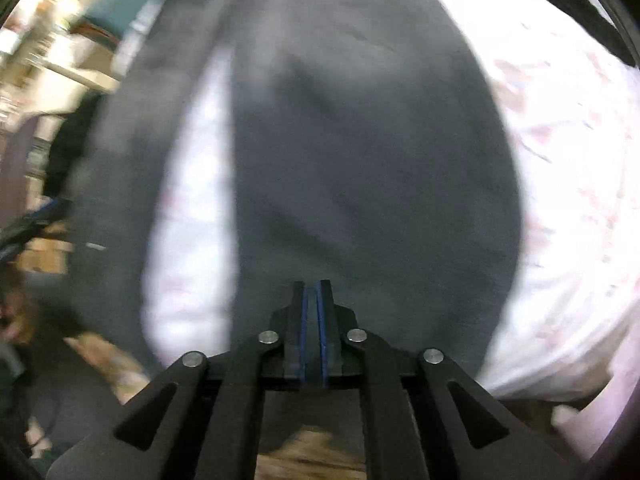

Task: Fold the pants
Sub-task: 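Move both grippers to the leg hems and grasp them, then lift the grasped hem with both grippers and fold it onto the waistband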

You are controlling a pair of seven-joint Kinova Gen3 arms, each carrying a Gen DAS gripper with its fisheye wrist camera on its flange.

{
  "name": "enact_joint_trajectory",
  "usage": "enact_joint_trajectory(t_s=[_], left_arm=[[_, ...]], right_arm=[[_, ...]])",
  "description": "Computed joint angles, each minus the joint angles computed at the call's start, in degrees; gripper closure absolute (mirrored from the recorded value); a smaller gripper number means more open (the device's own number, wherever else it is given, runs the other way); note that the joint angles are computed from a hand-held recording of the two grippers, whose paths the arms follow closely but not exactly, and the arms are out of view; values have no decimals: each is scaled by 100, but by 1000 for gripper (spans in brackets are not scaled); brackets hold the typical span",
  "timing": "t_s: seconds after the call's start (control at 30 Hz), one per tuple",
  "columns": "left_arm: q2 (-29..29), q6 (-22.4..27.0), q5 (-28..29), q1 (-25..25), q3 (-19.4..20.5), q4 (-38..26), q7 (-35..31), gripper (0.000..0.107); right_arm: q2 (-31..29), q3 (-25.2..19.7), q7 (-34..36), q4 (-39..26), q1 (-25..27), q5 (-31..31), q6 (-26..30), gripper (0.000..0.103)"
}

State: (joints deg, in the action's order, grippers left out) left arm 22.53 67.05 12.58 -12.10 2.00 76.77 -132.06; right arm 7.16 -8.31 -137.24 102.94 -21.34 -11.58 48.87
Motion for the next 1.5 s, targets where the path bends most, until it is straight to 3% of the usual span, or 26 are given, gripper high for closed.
enact_joint_trajectory(t_s=[0.03, 0.07, 0.1, 0.17, 0.23, 0.33, 0.47, 0.6, 0.63, 0.67, 0.7, 0.73, 0.8, 0.93, 1.0, 1.13, 1.27, 1.37, 1.5], left_arm=[[52, -24, -192, 56, -112, -127, 46, 31], [64, -141, -383, 217, -331, -148, 82, 31], [65, -262, -481, 321, -567, -131, 118, 31], [160, -222, -499, 232, -763, -153, 209, 31], [394, 170, -410, 2, -824, -328, 56, 31], [665, 715, -363, 39, -1217, -494, -230, 31], [1033, 1405, -268, -202, -1292, -657, -408, 31], [1077, 1579, -550, -663, -549, -392, -504, 42], [1051, 1585, -680, -770, -284, -319, -538, 58], [941, 1530, -782, -874, -19, -155, -629, 73], [816, 1421, -863, -956, 167, 19, -759, 78], [674, 1344, -984, -970, 275, 167, -971, 91], [512, 1455, -970, -918, 205, 278, -1335, 100], [327, 2273, -263, -673, -658, -27, -2127, 100], [296, 2512, -2, -733, -756, -196, -2197, 103], [437, 2693, 162, -1313, -9, -691, -1630, 105], [727, 3219, 645, -1631, 452, -1623, -834, 105], [1030, 3372, 933, -1798, 1023, -2420, -144, 105], [1583, 3608, 1757, -1488, 783, -3481, 788, 105]], right_arm=[[-34, 56, 80, 40, -49, -233, -233, 72], [-27, 5, 135, 54, -28, -466, -466, 42], [12, -152, 193, 64, 65, -699, -699, 31], [281, -589, 345, -37, 246, -1165, -1165, 27], [681, -1116, 677, -100, 501, -1631, -1631, 28], [1132, -1416, 1225, -193, 475, -2330, -1918, 28], [1507, -1078, 1450, -455, -101, -2692, -1343, 30], [1912, -938, 1258, -747, -486, -2482, -1055, 35], [1996, -901, 1240, -855, -554, -2415, -977, 43], [2021, -969, 1316, -882, -533, -2396, -970, 58], [2056, -1024, 1423, -916, -519, -2425, -1025, 68], [2022, -1074, 1495, -904, -504, -2415, -1056, 86], [1900, -1013, 1505, -910, -621, -2278, -1073, 91], [1406, -1052, 1668, -595, -555, -2344, -1530, 93], [1089, -1033, 1660, -446, -556, -2374, -1688, 94], [647, -1095, 1966, -134, -360, -2719, -2051, 94], [293, -890, 2412, 140, -318, -3315, -2564, 94], [178, -1369, 2993, 294, 359, -4014, -3067, 94], [473, -2243, 3802, 45, 1375, -4946, -3453, 94]])
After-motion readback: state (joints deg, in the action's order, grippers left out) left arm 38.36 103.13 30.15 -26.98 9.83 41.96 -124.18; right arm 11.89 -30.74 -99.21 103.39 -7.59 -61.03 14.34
